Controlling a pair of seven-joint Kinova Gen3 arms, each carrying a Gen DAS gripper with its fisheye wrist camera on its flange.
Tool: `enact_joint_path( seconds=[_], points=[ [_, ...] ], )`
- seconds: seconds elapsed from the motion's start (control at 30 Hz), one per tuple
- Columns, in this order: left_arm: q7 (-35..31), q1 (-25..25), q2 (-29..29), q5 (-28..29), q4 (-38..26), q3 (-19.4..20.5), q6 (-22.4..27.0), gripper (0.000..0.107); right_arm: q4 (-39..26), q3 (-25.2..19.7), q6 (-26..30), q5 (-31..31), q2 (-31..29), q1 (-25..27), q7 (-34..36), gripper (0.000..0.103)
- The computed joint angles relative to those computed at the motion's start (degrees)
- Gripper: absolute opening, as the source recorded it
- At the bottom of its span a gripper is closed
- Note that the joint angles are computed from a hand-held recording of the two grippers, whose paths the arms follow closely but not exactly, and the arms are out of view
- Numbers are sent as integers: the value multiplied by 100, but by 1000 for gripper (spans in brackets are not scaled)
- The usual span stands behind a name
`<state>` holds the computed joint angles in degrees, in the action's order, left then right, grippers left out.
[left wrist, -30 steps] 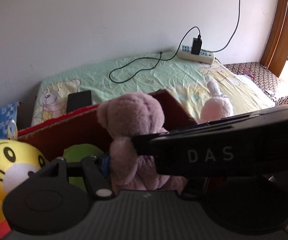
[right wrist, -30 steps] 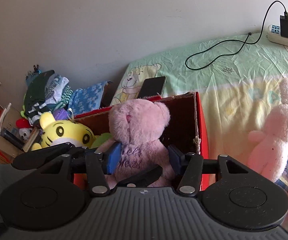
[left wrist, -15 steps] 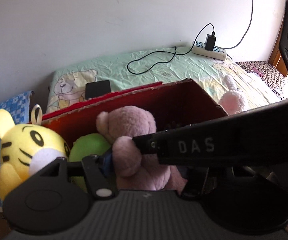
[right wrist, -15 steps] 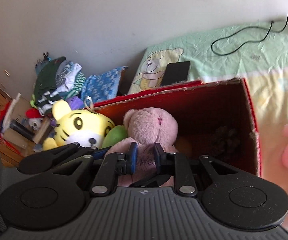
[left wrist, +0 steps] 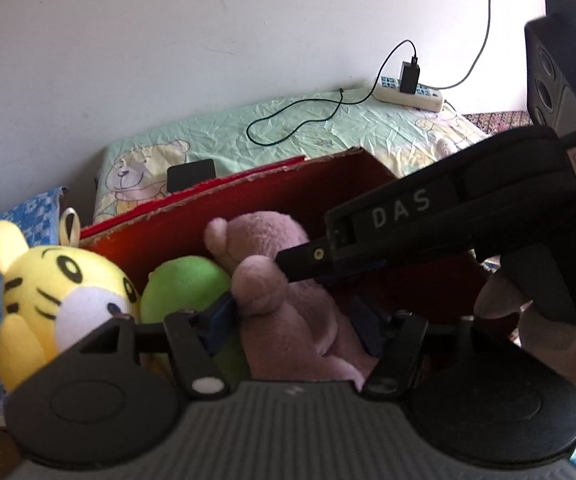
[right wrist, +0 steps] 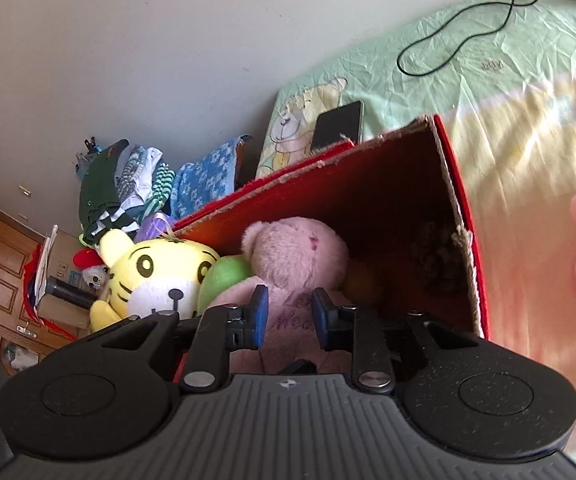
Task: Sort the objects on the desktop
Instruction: 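Lower the pink teddy bear into the red box beside the green plush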
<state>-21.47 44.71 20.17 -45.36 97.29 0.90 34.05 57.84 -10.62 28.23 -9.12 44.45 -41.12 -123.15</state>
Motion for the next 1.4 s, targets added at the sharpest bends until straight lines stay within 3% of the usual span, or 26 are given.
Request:
enact_joint_path(
  seconds=[0.13, 0.27, 0.6, 1.07, 1.4],
  points=[
    [354, 133, -164, -222, 144, -37, 26, 71, -94, 279, 232, 187, -17, -186, -213, 27],
    [407, 61, -127, -231, 92, 93, 131, 69, -287, 191, 432, 232, 116, -150, -189, 27],
    [263, 114, 165, -8, -278, 118, 747, 68, 13, -64, 40, -9, 41, 69, 18, 29],
    [186, 215, 480, 205, -826, 113, 1549, 72, 368, 614, -139, 687, -261, -487, -526, 29],
    [254, 362, 589, 238, -1131, 105, 2106, 76, 827, 775, -506, 1050, -506, -660, -959, 32]
  ],
)
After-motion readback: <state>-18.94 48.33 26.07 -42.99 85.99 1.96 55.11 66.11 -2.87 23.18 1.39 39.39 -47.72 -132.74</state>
